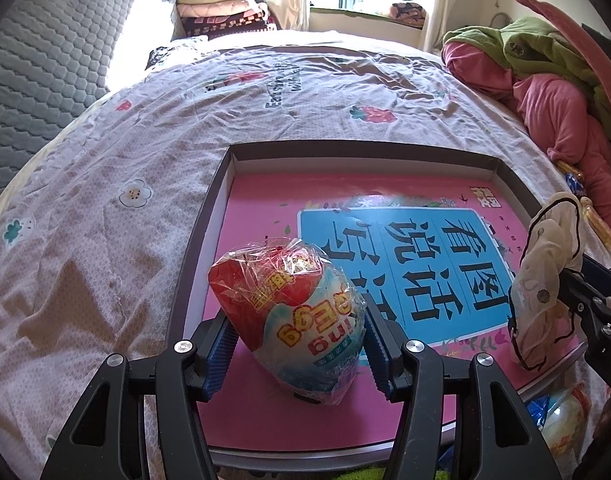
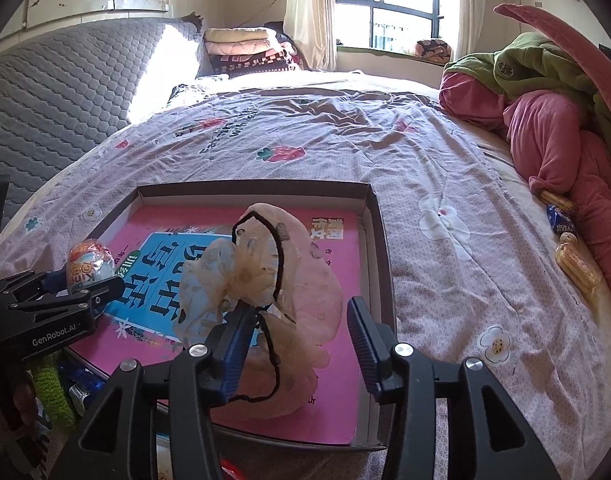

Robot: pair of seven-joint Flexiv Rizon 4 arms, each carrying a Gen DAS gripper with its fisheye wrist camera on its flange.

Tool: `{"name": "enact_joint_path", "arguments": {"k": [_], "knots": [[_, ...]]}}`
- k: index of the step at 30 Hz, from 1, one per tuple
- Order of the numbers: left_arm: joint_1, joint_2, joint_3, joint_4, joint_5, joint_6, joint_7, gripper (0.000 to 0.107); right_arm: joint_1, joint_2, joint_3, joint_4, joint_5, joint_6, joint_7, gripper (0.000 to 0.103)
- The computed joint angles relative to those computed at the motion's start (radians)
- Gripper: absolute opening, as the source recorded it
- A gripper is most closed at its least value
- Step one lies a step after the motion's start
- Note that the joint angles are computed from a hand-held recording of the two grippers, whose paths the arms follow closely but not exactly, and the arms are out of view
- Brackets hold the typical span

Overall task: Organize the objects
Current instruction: 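Carry the egg with left tool while right tool carries the mesh bag over the tray, then open left tool to drop the egg while right tool releases the bag in the tray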

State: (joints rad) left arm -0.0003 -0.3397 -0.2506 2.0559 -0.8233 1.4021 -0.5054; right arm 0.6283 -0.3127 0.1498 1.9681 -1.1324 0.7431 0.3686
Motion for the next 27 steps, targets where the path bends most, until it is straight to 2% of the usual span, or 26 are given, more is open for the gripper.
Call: {"name": "enact_joint_path", "arguments": {"k": [6,14,21,27], "knots": [[-0.003,0.006,0.009,0.003,0.006,-0.011,-0.005,0.059,0.002,0.010,0.006,0.003,0.015,-0.022,-0.014,0.055],[-0.018,0.018,0.054,-0.012,0.029,-0.092,-0.041,0.060,0.006,0.018,0.016,0.005,0.042,-0.035,-0.038,0.059],[-0.020,0.035,0.046,-0.001,-0.009,-0.074,-0.008,0.066,0.011,0.036,0.021,0.015,0.018,-0.050,-0.016,0.064],[-0.029,0.054,0.050,0.011,-0.038,-0.067,0.013,0.067,0.009,0.044,0.026,0.018,0.003,-0.056,-0.007,0.065]]}}
